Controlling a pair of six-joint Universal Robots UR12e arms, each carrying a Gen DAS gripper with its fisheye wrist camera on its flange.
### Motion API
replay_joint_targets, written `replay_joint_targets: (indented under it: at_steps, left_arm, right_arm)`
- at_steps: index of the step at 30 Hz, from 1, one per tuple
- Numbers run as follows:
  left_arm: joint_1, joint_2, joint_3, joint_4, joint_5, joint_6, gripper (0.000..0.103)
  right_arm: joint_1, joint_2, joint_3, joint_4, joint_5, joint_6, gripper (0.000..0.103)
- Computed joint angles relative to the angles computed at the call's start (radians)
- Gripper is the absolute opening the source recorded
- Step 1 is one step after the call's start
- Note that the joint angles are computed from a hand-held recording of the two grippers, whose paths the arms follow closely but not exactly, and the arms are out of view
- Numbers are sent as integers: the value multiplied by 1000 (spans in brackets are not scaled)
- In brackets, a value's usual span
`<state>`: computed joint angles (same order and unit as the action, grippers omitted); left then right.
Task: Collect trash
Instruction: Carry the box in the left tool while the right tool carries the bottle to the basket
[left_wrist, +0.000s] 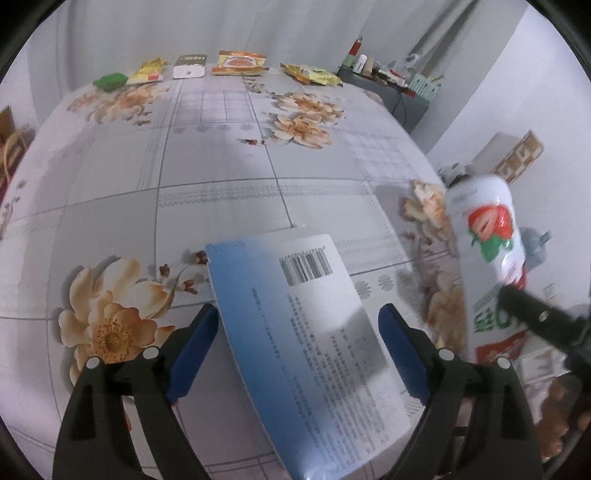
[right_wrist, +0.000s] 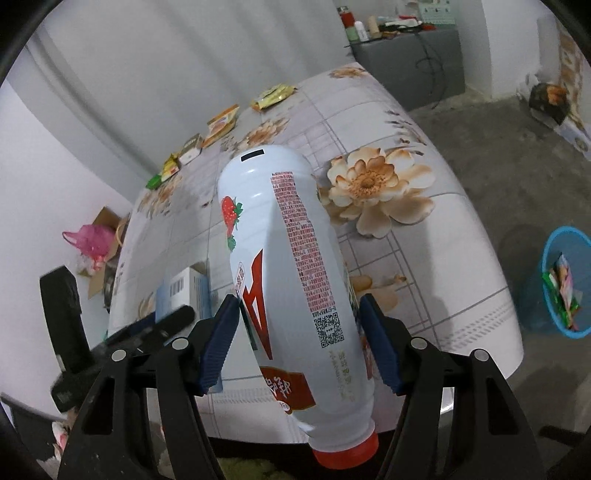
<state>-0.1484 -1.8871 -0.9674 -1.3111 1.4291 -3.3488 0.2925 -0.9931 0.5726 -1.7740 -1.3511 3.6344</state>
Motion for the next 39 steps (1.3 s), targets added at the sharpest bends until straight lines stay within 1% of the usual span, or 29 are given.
replay_joint_targets:
  at_steps: [2,3,4,7,9,11,14,18,21,33,36,38,39]
  left_arm:
    - [-9,1,-10,17,27,20,87]
    - [-14,3,-17,30,43,32,87]
    - [-17,4,-22,40,51,44,87]
    - [-22,9,-36,68,63,75,87]
    - [-23,11,-39,76,64,87,87]
    - [-25,12,-42,84,67,100,87]
    - [-31,13,-46,99,84,130,86]
    - [-36,12,-45,106,97,143,86]
    - [-38,11,-42,101,100,151,86]
    - [-38,8,-35,86,100,158,87]
    - [-40,9,-37,91,104,163,86]
    - [-40,10,-39,94,106,167,86]
    - [-41,10,-41,98,107,168,86]
  right_arm:
    - [0,8,-9,16,-1,7,63]
    - [1,-5,14,10,-4,12,63]
    - [1,-1,9,20,-4,16,63]
    - [-3,6,-2,35,3,23,64]
    - [-4,13,-15,50,5,17,66]
    - [-6,22,-33,69,12,16,72]
    - [-6,41,-71,111,7,0,74]
    - [-4,62,-110,157,1,-19,75]
    - [-4,73,-131,180,-1,-31,75]
    - [-5,80,-138,187,0,-33,74]
    - [-3,82,-143,189,-8,-35,71]
    - [-4,78,-134,182,-7,-33,66]
    - [-5,75,-127,176,-3,-32,66]
